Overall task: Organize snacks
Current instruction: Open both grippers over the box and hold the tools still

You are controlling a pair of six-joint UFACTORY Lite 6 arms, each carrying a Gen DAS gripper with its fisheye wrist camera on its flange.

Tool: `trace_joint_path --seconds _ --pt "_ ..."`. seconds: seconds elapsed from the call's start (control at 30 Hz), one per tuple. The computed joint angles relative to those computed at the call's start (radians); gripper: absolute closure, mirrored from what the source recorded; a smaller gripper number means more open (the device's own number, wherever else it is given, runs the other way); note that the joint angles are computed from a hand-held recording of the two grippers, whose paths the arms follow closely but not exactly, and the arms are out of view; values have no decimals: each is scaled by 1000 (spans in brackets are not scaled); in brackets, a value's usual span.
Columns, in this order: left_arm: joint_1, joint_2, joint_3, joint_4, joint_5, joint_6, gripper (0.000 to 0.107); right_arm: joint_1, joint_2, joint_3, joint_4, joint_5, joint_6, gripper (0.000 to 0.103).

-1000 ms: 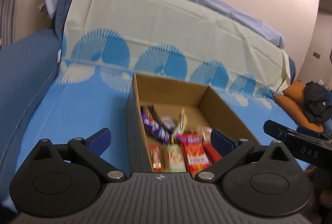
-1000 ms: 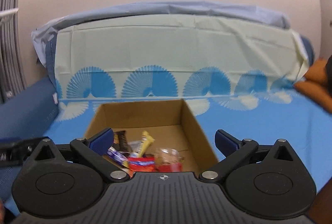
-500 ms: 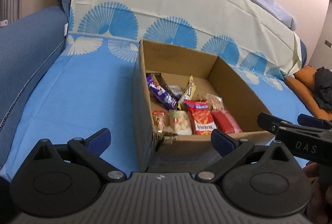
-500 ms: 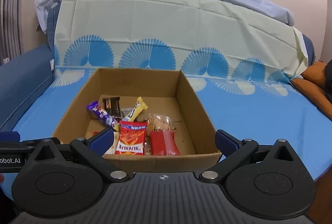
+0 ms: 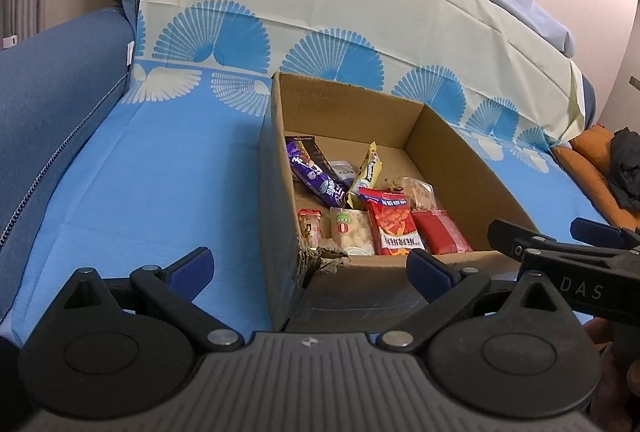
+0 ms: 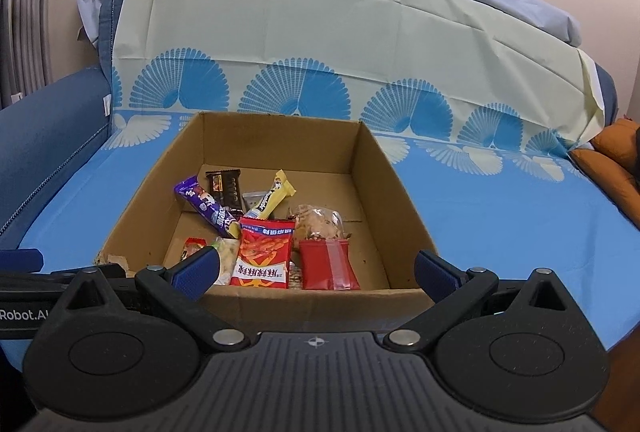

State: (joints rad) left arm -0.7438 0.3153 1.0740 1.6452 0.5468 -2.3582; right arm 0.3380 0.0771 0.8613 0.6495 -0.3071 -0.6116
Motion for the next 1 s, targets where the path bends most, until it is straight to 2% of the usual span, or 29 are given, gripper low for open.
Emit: trace_joint_path --seconds 1.0 --pt "-2 3 8 -9 -5 17 5 2 14 5 22 -9 -37 1"
